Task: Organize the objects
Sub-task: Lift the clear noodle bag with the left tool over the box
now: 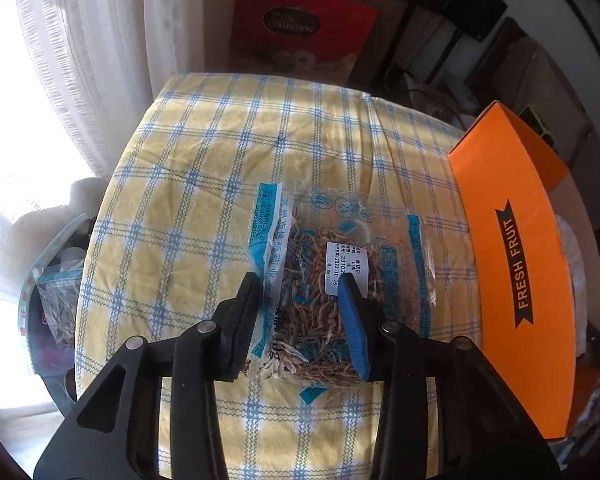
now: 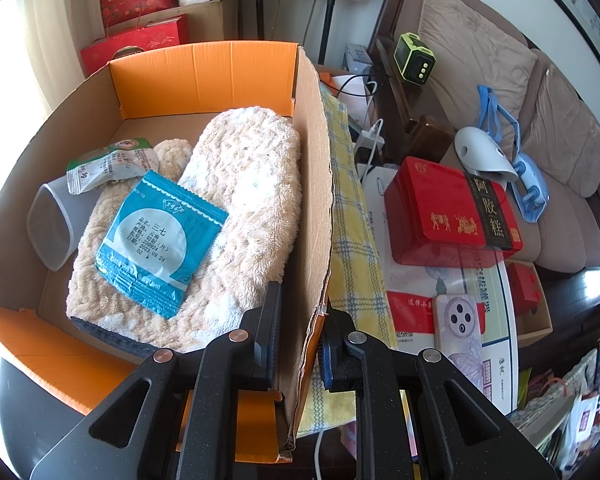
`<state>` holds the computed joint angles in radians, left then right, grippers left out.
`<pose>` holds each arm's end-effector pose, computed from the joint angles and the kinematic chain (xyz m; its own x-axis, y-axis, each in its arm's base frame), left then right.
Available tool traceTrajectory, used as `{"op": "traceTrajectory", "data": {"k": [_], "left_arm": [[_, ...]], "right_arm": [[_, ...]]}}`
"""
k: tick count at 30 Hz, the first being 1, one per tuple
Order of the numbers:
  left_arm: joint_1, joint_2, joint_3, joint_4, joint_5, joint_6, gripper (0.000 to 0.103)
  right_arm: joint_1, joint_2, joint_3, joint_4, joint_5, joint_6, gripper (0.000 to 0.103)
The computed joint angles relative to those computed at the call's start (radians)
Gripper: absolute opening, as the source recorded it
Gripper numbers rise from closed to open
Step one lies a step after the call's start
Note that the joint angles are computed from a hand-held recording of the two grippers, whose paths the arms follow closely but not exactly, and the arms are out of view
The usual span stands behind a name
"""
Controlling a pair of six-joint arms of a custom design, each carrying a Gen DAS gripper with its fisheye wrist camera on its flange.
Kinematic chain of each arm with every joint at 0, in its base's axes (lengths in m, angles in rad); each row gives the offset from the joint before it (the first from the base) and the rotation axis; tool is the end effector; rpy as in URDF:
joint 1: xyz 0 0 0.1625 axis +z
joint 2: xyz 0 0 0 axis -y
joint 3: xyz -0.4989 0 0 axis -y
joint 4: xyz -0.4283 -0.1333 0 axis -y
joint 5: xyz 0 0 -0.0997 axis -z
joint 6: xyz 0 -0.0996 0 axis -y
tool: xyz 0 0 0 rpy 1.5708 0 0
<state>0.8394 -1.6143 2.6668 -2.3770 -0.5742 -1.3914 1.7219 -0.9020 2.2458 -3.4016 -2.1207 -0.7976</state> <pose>-0.0216 -0.3488 0.2121 -0.6851 -0.6183 -0.3852 -0.1476 0.6357 -0.7577 0.1606 -0.5153 0.1082 -0.5192 -0.5460 0.6575 -0.7225 0.6914 0.0037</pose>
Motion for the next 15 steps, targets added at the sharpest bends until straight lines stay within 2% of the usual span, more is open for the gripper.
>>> {"op": "traceTrajectory", "data": {"k": [2,7,11,15], "left_arm": [[-0.010,-0.011,-0.005,0.044,0.014,-0.029,0.015],[-0.029,-0.038,0.005,0.034,0.020,-0.034,0.002],[-0.061,-0.071,0.019,0.008,0.028,-0.021,0.001],[-0.108,-0.099,-0.001,0.073,0.048,-0.033,0.001]], "right_arm": [[0.000,-0.001,0.000,0.000,-0.001,0.000,0.016],[0.000,0.000,0.000,0.000,-0.001,0.000,0.016],[0.000,-0.001,0.000,0.001,0.000,0.001,0.016],[0.001,0.000,0.000,0.002,-0.001,0.001,0.016]]}}
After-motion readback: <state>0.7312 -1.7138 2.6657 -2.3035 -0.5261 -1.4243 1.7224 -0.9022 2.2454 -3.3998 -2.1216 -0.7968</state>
